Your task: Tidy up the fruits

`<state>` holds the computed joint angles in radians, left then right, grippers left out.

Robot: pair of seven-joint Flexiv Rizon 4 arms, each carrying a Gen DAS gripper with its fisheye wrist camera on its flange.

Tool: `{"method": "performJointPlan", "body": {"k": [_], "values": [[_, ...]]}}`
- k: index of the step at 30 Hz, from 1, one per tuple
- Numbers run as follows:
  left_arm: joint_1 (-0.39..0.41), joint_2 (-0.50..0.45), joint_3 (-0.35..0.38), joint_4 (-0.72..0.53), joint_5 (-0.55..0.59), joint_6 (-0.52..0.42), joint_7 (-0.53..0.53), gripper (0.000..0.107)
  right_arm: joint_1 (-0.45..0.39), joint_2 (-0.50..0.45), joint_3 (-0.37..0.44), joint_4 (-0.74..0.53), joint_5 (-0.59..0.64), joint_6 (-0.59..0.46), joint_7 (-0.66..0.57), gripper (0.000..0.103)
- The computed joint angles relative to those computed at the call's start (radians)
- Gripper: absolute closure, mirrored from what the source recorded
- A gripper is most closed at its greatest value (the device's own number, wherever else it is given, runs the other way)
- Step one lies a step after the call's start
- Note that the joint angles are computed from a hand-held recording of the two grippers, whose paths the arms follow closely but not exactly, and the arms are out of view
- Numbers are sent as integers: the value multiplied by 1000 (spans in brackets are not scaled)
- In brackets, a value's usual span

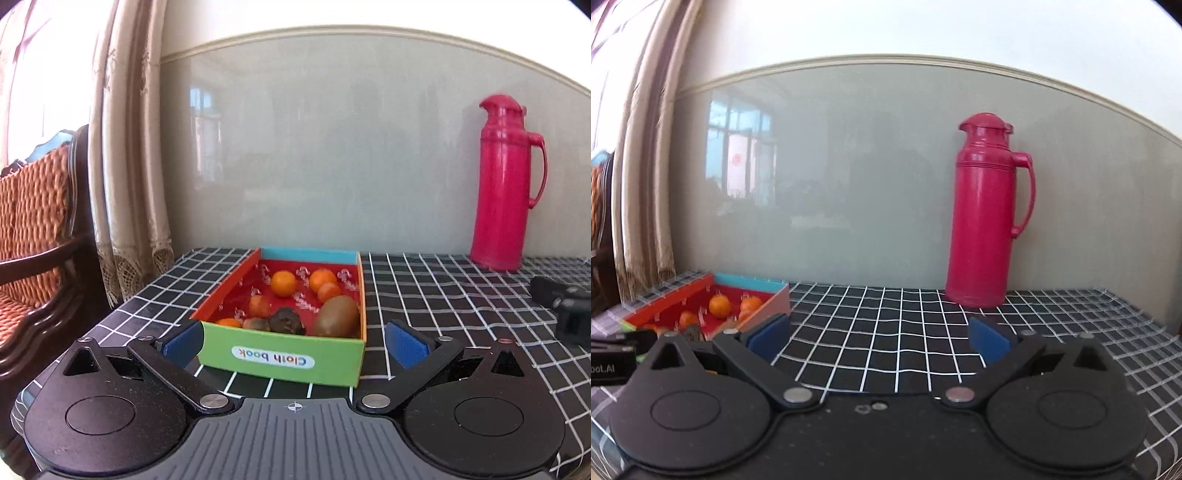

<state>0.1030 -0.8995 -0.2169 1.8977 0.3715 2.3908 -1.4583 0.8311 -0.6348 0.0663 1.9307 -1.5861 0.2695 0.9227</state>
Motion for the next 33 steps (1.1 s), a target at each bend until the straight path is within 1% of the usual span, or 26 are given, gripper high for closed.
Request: {"method": "performJointPlan", "body": {"k": [1,3,5,12,15,23,33], "values": [[-11,-1,9,-1,-9,6,9,4,-2,-11,-5,-3,-15,9,-2,0],[-36,-2,29,0,-36,23,31,4,-7,-28,-5,-29,10,23,-41,0],[-32,-3,24,0,-35,21,30,4,2,-36,-17,-36,-16,25,-39,0],[-28,-10,21,0,-37,43,18,4,27,-57,-27,-63,2,4,-83,0],[-30,-10,23,-1,-33,40,20,4,21,-50,-26,-54,9,12,-72,0],[-35,-10,27,0,-43,42,22,4,3,-27,-17,-21,3,25,29,0],[-33,-10,24,-2,-40,35,24,4,3,-34,-17,-31,9,28,22,0]]}}
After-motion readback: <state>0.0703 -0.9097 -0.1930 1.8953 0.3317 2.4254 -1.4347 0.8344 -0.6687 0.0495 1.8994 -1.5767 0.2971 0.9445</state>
